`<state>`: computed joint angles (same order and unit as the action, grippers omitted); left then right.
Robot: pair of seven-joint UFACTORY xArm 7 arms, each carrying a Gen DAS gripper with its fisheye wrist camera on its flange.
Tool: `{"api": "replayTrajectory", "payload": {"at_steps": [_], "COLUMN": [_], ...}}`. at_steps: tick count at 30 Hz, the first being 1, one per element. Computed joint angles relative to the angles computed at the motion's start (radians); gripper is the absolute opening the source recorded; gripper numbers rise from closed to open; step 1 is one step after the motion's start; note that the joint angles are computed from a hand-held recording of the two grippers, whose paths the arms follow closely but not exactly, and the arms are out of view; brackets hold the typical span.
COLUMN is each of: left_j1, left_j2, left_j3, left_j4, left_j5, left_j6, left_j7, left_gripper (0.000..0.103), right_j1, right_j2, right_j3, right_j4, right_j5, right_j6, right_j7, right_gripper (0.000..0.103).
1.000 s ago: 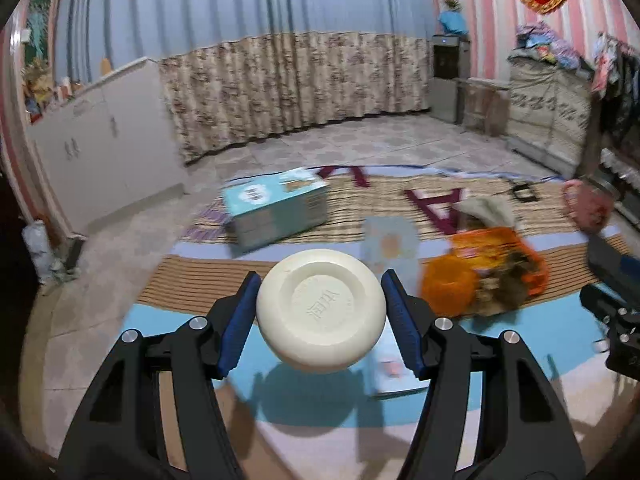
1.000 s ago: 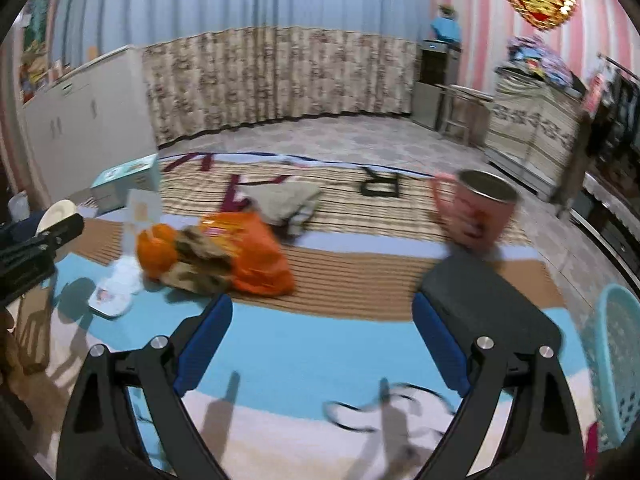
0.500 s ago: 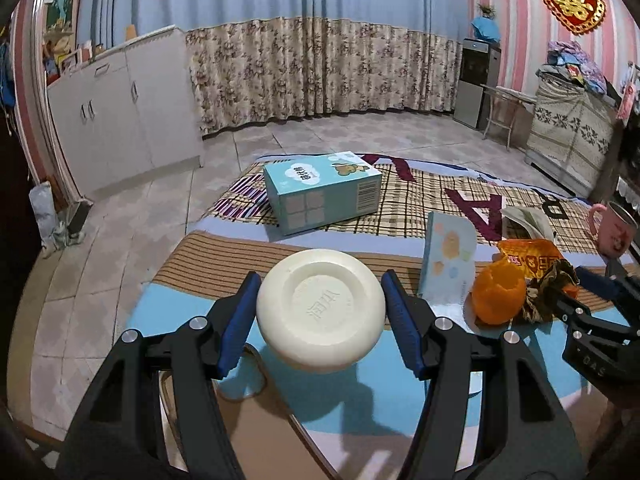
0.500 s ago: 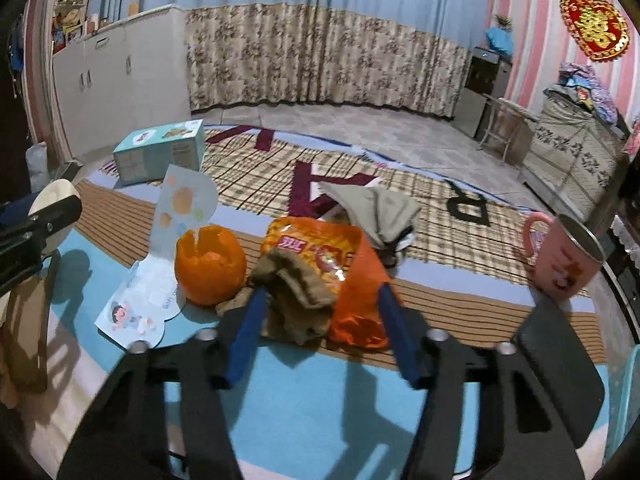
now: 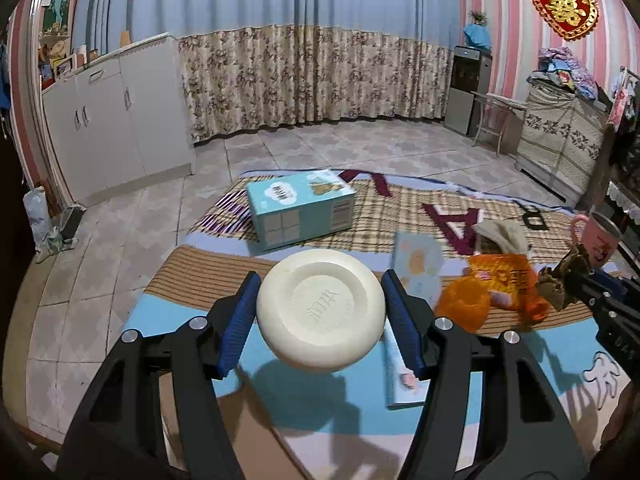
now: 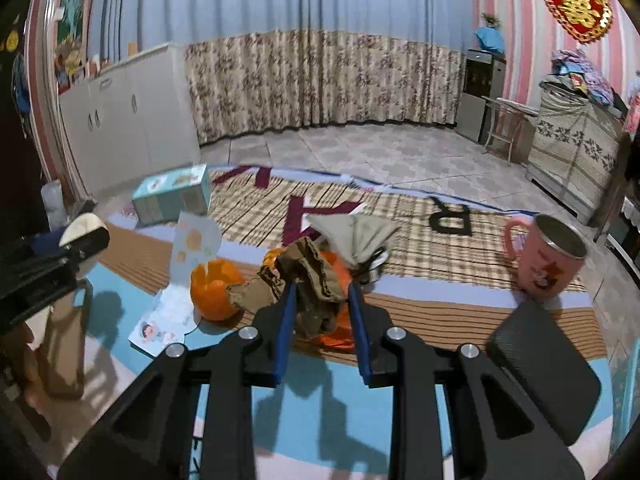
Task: Collect trash
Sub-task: 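Grasp the white round soap with the left tool while the right tool grasps the brown crumpled cloth, then carry the white soap and brown cloth over the light-blue basket with both tools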
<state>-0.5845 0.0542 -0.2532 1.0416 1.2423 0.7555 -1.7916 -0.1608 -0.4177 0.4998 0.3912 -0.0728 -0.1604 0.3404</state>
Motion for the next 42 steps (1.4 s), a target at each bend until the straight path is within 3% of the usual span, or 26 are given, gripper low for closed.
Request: {"api": "replayTrajectory", "payload": {"at_steps": [7,11,14,18,26,34,40,42], "left_j1": [-0.045,-0.066,-0.087,-0.135,-0.247,-0.386,-0.481,-0.516], "left_j2": [0.041,0.059,0.084,0.126,0.218,0.404,0.64,0.758], "left_j3": [-0.015,-0.007,-0.005,-0.003,0.011,0.06,0.08,0.076], "left_j4": [0.07,0.098,0.126,0.179,0.323,0.616,0.966,1.146], "left_j5": [0.012,0.016,0.024,0.025,0.038,0.024,-0.062,-0.114], "left_j6": [0.037,0.004,-0.008,0.021,0.053,0.022,-0.008,0.002], "left_j7": [0.043,0.043,0.045,0.079,0.137,0.239,0.427,0.53], "left_gripper": [0.061,0.061,0.061,0.06,0.06,0.061,0.061,0.061], "right_j1": [0.049,0.07,0.041,0.021,-0.113,-0.266,-0.334,-0.342], "right_j2": [-0.141,-0.257,-0.365,-0.483,-0.691,-0.66,-0.609,-0.583], "right_j3": [-0.129,-0.225,-0.268,-0.386,-0.552,-0.692,-0.76,-0.806], "right_j4": [-0.093,-0.169,-0.223,-0.273,-0.293,-0.276,-0.265,-0.256], "right_j5": [-0.006,-0.011,-0.024,-0.02,-0.029,0.011,0.055,0.082], "right_j6": [0.04,0.082,0.133,0.2,0.331,0.335,0.303,0.294], "right_j7": [-0.01,-0.027,-0.046,-0.094,-0.286,-0.469,-0.599,-0.638], "right_gripper": [0.027,0.027,0.027,0.027,0.027,0.027,0.027,0.027]}}
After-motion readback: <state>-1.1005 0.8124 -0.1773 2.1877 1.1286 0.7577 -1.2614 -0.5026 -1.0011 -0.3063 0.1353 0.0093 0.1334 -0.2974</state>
